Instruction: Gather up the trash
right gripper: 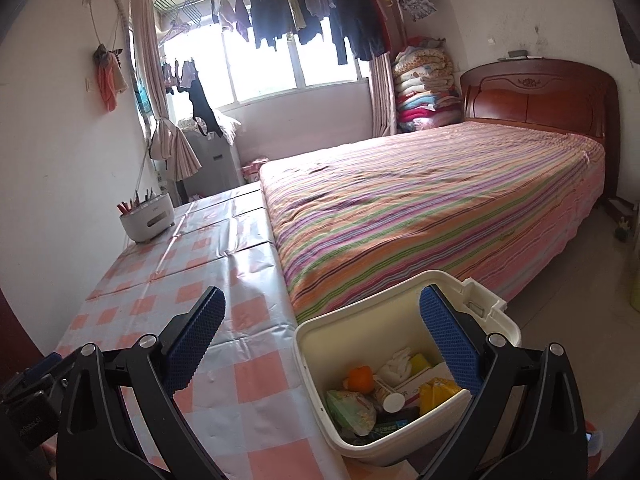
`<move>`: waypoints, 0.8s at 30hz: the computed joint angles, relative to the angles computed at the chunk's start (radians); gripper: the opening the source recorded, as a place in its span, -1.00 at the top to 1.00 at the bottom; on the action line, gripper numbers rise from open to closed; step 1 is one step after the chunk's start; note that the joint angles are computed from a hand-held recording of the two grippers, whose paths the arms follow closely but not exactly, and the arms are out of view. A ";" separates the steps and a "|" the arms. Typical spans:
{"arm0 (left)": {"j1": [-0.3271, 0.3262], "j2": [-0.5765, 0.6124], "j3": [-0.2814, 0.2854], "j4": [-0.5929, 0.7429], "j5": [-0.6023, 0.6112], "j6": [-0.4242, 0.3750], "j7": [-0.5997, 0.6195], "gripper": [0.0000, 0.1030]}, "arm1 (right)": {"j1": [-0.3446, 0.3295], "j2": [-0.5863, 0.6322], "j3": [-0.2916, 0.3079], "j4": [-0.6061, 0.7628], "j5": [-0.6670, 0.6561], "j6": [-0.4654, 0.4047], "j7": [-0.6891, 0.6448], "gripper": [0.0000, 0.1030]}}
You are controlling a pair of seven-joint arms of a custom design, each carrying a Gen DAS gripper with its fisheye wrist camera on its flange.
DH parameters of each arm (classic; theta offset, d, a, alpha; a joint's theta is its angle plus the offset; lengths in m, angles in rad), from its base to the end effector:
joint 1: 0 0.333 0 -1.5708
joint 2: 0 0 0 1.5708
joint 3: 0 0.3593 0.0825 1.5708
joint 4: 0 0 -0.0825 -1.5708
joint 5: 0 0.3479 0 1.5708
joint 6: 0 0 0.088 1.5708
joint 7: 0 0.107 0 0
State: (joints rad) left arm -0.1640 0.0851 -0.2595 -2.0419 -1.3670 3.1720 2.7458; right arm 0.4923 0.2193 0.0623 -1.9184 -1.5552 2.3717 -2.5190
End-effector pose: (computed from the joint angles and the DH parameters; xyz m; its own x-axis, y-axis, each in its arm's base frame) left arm 0.5396 -0.1399 0.5306 -0.2877 -0.9427 0.1690 -0.5471 0.0169 -0.8369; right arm 0.5284 0.3107 0.4743 -0.3762 -0.9038 -0.2040 -0.3095 0.3301 -0.8918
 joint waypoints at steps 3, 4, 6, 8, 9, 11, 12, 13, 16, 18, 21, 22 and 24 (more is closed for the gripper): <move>-0.002 0.001 -0.008 -0.002 -0.010 0.026 0.027 -0.66 | 0.003 -0.005 0.000 -0.011 0.014 -0.026 -0.026 -0.87; -0.004 0.002 -0.008 -0.004 0.000 0.033 0.021 -0.66 | 0.003 -0.010 0.000 -0.019 0.020 -0.034 -0.032 -0.87; -0.008 0.003 -0.009 -0.013 0.026 0.046 0.003 -0.66 | 0.003 -0.011 0.003 -0.025 0.033 -0.048 -0.046 -0.87; -0.016 0.003 -0.004 -0.032 0.097 0.061 -0.054 -0.66 | 0.004 -0.011 0.005 -0.030 0.045 -0.060 -0.053 -0.87; -0.020 0.003 -0.002 -0.044 0.144 0.075 -0.089 -0.66 | 0.005 -0.013 0.006 -0.033 0.049 -0.064 -0.056 -0.87; 0.001 0.004 -0.033 -0.048 0.136 0.100 -0.065 -0.66 | 0.014 -0.013 0.013 -0.034 0.066 -0.090 -0.068 -0.87; -0.003 0.005 -0.035 -0.057 0.164 0.127 -0.084 -0.66 | 0.016 -0.013 0.013 -0.034 0.068 -0.094 -0.071 -0.87; 0.013 0.008 -0.057 -0.061 0.174 0.150 -0.086 -0.66 | 0.020 -0.014 0.016 -0.031 0.076 -0.105 -0.080 -0.87; 0.134 0.020 -0.196 -0.052 0.122 0.201 -0.024 -0.66 | 0.028 -0.019 0.019 -0.030 0.085 -0.127 -0.102 -0.87; 0.101 0.013 -0.157 -0.065 0.150 0.196 -0.061 -0.66 | 0.032 -0.021 0.022 -0.028 0.091 -0.139 -0.115 -0.87; 0.019 0.004 -0.060 -0.090 0.216 0.183 -0.140 -0.66 | 0.032 -0.014 0.023 -0.023 0.095 -0.126 -0.121 -0.87; 0.013 0.002 -0.051 -0.097 0.234 0.179 -0.158 -0.66 | 0.032 -0.014 0.022 -0.023 0.096 -0.124 -0.122 -0.87; -0.002 -0.007 -0.030 -0.116 0.274 0.166 -0.204 -0.66 | 0.036 -0.013 0.022 -0.020 0.094 -0.127 -0.125 -0.87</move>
State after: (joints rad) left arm -0.1660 0.0784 -0.2891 -2.1582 -1.0935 3.3384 2.5414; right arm 0.5288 0.2062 0.0846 -1.9381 -1.4611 2.2450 -2.6440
